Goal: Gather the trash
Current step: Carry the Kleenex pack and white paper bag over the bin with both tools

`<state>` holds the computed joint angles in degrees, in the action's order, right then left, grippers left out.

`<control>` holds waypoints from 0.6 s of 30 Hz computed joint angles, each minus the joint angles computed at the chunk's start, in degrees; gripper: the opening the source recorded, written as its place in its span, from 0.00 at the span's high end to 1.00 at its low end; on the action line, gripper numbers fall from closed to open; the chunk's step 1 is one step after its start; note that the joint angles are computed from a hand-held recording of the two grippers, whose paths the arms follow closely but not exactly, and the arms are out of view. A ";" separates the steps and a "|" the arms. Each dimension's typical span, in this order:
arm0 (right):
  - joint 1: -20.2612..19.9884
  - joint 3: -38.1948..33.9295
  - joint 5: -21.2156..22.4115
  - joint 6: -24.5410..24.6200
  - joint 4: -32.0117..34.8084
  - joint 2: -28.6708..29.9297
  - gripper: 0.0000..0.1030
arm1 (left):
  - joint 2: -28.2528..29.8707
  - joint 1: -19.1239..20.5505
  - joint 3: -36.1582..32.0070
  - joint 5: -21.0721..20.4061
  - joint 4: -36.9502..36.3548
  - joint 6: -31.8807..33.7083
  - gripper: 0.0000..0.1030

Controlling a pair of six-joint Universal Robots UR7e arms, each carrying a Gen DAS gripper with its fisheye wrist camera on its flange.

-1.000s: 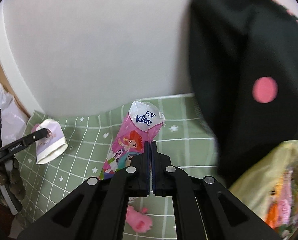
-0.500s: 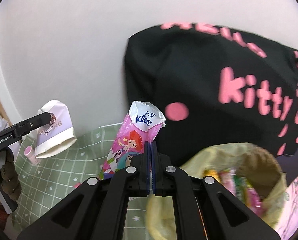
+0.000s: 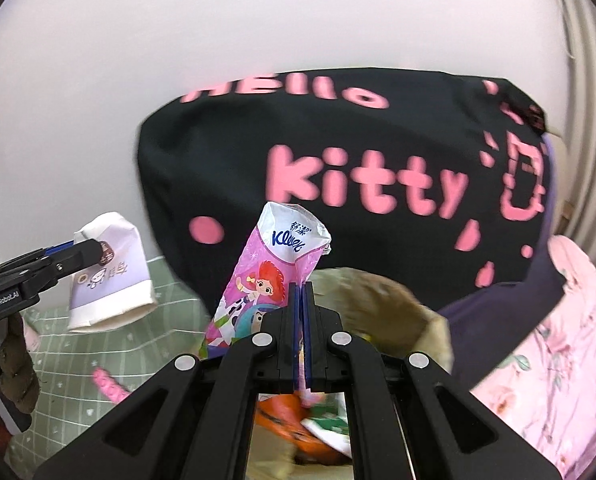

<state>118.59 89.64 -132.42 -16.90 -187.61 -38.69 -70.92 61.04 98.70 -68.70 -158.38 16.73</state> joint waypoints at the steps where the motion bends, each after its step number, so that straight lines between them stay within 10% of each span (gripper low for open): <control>1: -0.31 0.64 -0.48 0.04 -0.34 -0.68 0.97 | 0.32 -0.22 0.09 -0.23 0.01 -0.06 0.61; 11: -3.94 4.48 -2.06 -0.04 1.95 -3.51 0.97 | 7.47 -1.92 -2.76 -1.77 8.42 1.72 0.61; 18: -7.33 5.83 3.21 -2.77 8.15 -4.76 0.97 | 15.64 -2.75 -6.15 6.13 11.58 4.02 0.62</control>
<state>111.26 95.47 -129.21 -19.67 -179.46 -43.45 -55.28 58.28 92.55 -62.58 -146.81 20.75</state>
